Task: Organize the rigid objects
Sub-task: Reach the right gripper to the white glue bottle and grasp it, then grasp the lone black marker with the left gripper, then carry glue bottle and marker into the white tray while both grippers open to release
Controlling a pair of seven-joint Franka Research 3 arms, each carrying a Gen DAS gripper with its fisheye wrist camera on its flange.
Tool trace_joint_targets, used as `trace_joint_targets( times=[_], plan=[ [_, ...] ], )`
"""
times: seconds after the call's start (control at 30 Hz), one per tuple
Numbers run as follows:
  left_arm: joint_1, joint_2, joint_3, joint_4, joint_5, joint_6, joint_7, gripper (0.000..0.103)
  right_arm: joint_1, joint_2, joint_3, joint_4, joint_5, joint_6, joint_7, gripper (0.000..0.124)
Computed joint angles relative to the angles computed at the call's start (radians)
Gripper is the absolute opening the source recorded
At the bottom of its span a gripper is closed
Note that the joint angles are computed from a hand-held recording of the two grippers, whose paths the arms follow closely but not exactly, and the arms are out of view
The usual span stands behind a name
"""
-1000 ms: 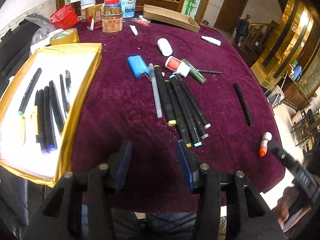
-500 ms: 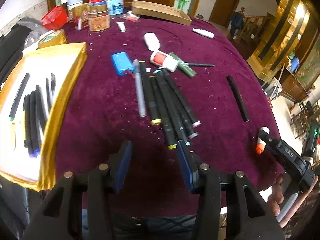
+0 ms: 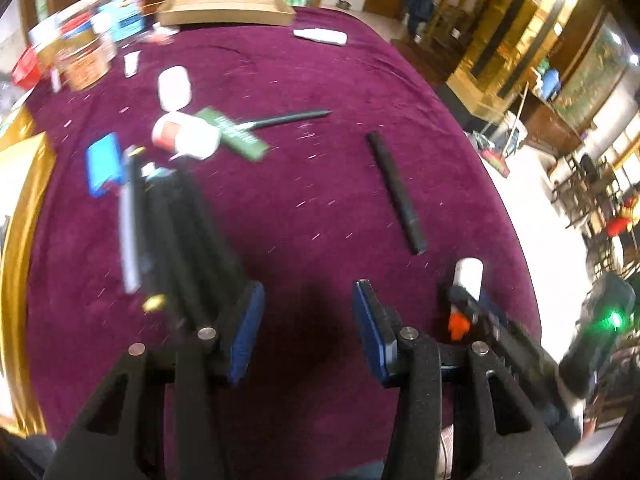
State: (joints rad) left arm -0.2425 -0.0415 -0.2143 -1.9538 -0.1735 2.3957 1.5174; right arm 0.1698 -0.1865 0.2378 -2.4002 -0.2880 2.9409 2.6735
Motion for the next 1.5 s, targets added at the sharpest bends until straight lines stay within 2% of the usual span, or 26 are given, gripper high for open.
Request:
trace_joint_targets(
  times=[0.13,0.27,0.37,0.43,0.47,0.53,0.57,0.6,0.63,0.73,0.83,0.97,1.1,1.27,1.37,1.43,1.5],
  plan=[
    [-0.02,0.124,-0.029,0.143,0.046,-0.04,-0.018,0.044,0.034,-0.014,-0.034,-0.041,0.091,0.063,-0.077,0.026],
    [-0.035,0.243,-0.051,0.291,0.083,-0.092,-0.051,0.044,0.042,-0.014,-0.036,-0.048,0.16,0.079,-0.152,0.026],
    [-0.065,0.308,-0.055,0.365,0.168,-0.085,-0.098,0.044,0.047,-0.015,-0.037,-0.055,0.206,0.091,-0.198,0.026],
    [-0.081,0.35,-0.056,0.413,0.214,-0.108,-0.11,0.043,0.046,-0.018,-0.035,-0.059,0.227,0.093,-0.226,0.026],
    [-0.089,0.378,-0.056,0.447,0.23,-0.14,-0.123,0.04,0.041,-0.02,-0.029,-0.06,0.23,0.093,-0.232,0.026],
    [-0.094,0.419,-0.062,0.493,0.236,-0.187,-0.114,0.023,0.031,-0.022,-0.018,-0.061,0.229,0.091,-0.243,0.026],
    [-0.098,0.426,-0.06,0.496,0.244,-0.192,-0.126,0.021,0.026,-0.021,-0.013,-0.059,0.228,0.09,-0.247,0.026],
    [-0.104,0.415,-0.054,0.474,0.265,-0.159,-0.14,0.014,0.024,-0.02,-0.01,-0.059,0.228,0.092,-0.25,0.026],
    [-0.111,0.398,-0.048,0.445,0.295,-0.138,-0.151,0.013,0.02,-0.021,-0.006,-0.06,0.228,0.093,-0.251,0.026],
    [-0.085,0.34,-0.059,0.361,0.285,-0.107,-0.105,0.013,0.019,-0.023,-0.002,-0.064,0.227,0.098,-0.267,0.026],
    [-0.033,0.22,-0.066,0.207,0.21,-0.084,-0.027,0.012,0.048,-0.024,-0.028,-0.07,0.269,0.108,-0.318,0.026],
    [-0.011,0.093,-0.047,0.057,0.153,-0.075,0.021,0.013,0.041,-0.022,-0.02,-0.069,0.296,0.11,-0.34,0.026],
    [-0.014,0.052,-0.034,-0.004,0.122,-0.027,0.029,0.013,-0.031,-0.018,0.046,-0.034,0.177,0.045,-0.253,0.027],
    [-0.02,0.05,-0.029,-0.019,0.139,0.012,0.016,0.013,-0.034,-0.016,0.043,-0.034,0.106,0.047,-0.199,0.026],
    [-0.022,0.041,-0.029,-0.035,0.135,0.034,0.026,0.013,-0.093,-0.014,0.102,-0.006,-0.056,-0.005,-0.092,0.026],
    [-0.02,0.039,-0.025,-0.043,0.103,0.049,0.036,0.012,-0.106,-0.011,0.119,0.009,-0.15,-0.031,-0.031,0.026],
    [-0.017,0.044,-0.021,-0.036,0.076,0.048,0.057,0.012,-0.079,-0.011,0.088,0.001,-0.151,-0.004,-0.018,0.026]
  ],
)
